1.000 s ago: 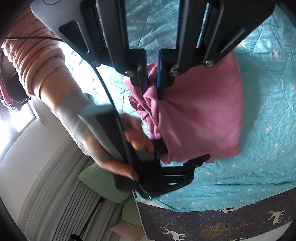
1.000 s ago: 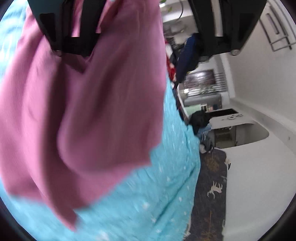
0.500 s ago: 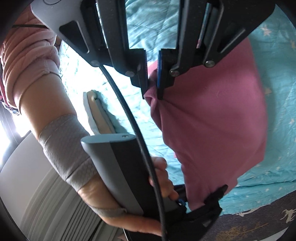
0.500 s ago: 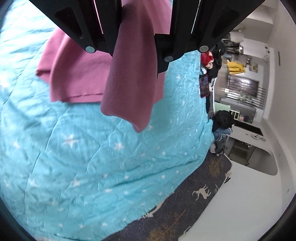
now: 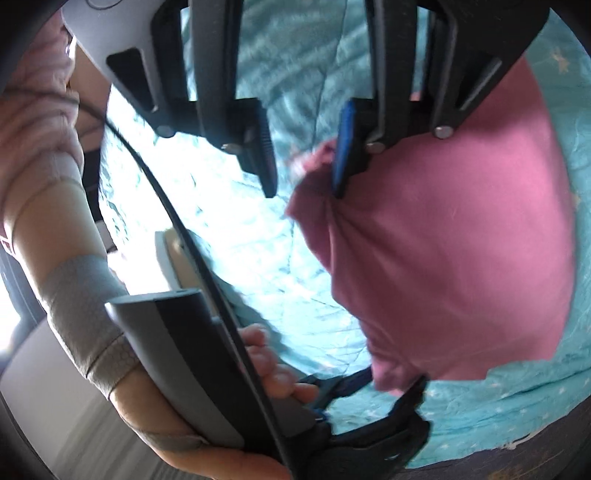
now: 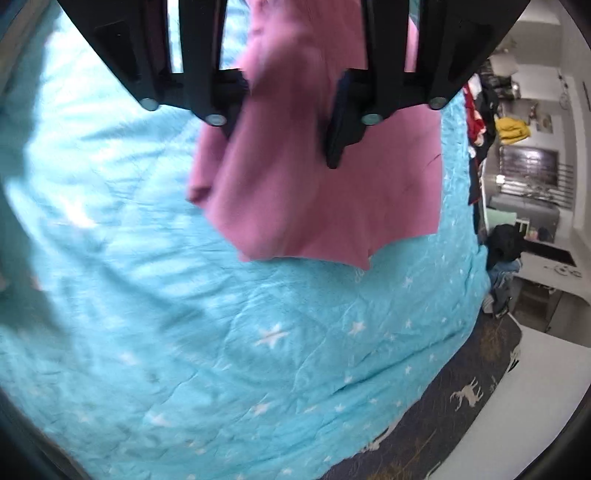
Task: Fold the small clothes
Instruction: 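Open both grippers and withdraw from the folded shirt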
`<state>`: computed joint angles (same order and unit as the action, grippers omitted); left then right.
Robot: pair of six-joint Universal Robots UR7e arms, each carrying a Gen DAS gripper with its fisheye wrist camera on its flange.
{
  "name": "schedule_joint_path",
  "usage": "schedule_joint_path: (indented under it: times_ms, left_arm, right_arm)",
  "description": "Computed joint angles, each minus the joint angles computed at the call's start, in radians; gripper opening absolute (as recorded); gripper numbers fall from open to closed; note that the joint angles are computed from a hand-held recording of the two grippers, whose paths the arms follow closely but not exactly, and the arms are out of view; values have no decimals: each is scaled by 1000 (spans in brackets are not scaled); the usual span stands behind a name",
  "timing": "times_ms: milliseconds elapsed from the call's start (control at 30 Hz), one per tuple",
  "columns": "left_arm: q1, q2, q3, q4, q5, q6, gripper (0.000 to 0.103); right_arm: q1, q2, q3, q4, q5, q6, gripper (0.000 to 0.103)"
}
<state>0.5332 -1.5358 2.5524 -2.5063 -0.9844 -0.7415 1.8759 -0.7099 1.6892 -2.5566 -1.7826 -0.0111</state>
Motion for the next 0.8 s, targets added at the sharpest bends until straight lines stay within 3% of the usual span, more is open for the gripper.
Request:
schedule_joint_path:
  times_ms: [33, 100, 133, 267, 333, 433, 467, 533, 600, 667, 700, 800]
  left_arm:
    - [-26, -35, 5, 47, 11, -20, 37]
    - [-76, -116, 24, 123, 30, -53, 39]
    - [-108, -178, 36, 182, 48, -85, 41]
    - [-186, -369, 50, 468, 161, -263, 47]
    - [-159, -420, 41, 582, 194, -327, 47]
    - [-75, -410, 29, 701, 227, -423, 47]
    - [-46, -396, 28, 727, 229, -450, 49]
    - [33, -414, 47, 675, 219, -418, 57]
    - [18, -476, 69, 686, 225, -434, 57]
    - [-18, -495, 58, 780, 233, -478, 57]
    - [-29, -499, 51, 816, 240, -493, 57]
    - [-65, -523, 40, 902, 240, -554, 57]
  right_arm:
    - [14, -18, 24, -43, -47, -13, 54]
    - [46, -54, 69, -110, -145, -56, 55]
    - [52, -72, 88, -125, -155, -83, 55]
    - [29, -189, 215, -123, -6, -129, 55]
    - [19, -239, 288, -124, 79, -156, 55]
    - [-7, -286, 387, -131, 185, -214, 53]
    - [-16, -286, 414, -153, 180, -208, 51]
    - [-26, -273, 462, -234, 71, -161, 43]
    - [-92, -271, 500, -278, 57, -118, 40]
    - [-163, -315, 555, -318, 167, -85, 39]
    - [-172, -340, 570, -310, 179, -86, 39]
    - [-118, -375, 600, -359, 65, -101, 42]
